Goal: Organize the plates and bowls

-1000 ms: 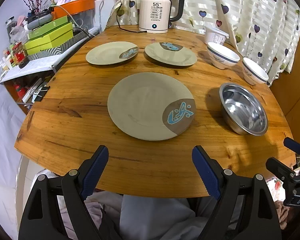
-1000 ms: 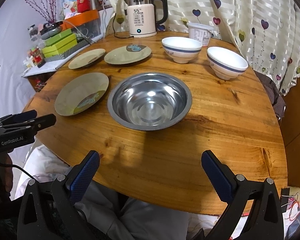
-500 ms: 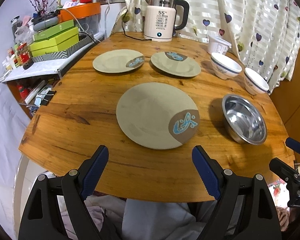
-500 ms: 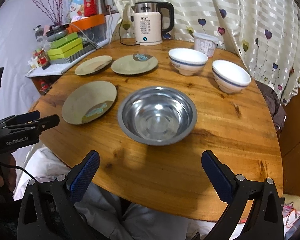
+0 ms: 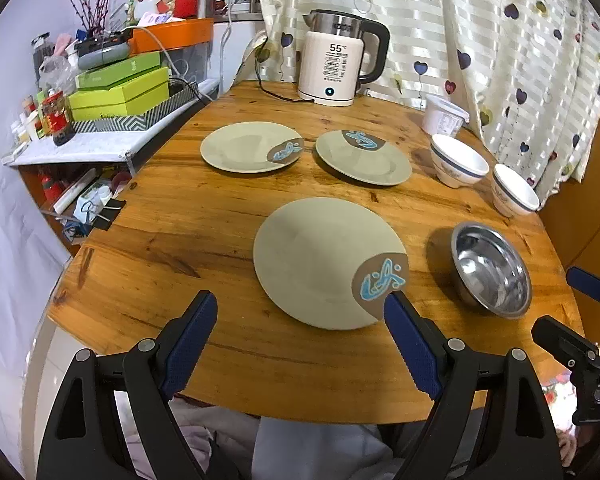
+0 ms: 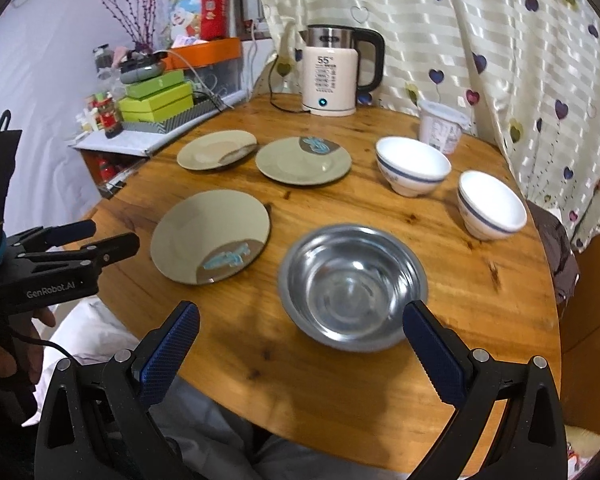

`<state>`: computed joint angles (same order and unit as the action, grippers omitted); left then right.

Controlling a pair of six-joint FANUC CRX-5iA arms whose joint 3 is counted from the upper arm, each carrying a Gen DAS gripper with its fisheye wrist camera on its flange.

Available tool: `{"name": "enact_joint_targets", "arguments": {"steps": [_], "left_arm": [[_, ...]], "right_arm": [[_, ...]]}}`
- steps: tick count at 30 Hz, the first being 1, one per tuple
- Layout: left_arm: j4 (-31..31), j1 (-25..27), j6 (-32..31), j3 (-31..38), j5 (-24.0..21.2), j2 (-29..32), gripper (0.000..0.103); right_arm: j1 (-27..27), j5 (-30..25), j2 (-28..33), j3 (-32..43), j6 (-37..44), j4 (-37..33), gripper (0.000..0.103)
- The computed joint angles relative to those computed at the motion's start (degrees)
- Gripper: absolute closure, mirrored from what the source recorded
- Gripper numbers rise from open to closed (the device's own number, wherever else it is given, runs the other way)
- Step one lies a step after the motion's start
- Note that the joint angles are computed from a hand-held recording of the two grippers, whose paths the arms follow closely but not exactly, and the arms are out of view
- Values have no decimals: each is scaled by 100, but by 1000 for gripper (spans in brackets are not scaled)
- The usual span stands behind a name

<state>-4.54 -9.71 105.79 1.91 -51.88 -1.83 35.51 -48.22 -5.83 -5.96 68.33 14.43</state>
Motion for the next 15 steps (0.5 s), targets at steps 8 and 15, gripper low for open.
{"name": "enact_joint_targets", "arguments": {"steps": [8, 15], "left_arm": [[200, 264, -135, -21, 76, 65, 17], [768, 605, -509, -211, 437, 109, 19]], "right_arm": [[-9, -51, 448, 631, 438, -328, 0], [-98, -398, 1052, 1521, 933, -763, 0]]}}
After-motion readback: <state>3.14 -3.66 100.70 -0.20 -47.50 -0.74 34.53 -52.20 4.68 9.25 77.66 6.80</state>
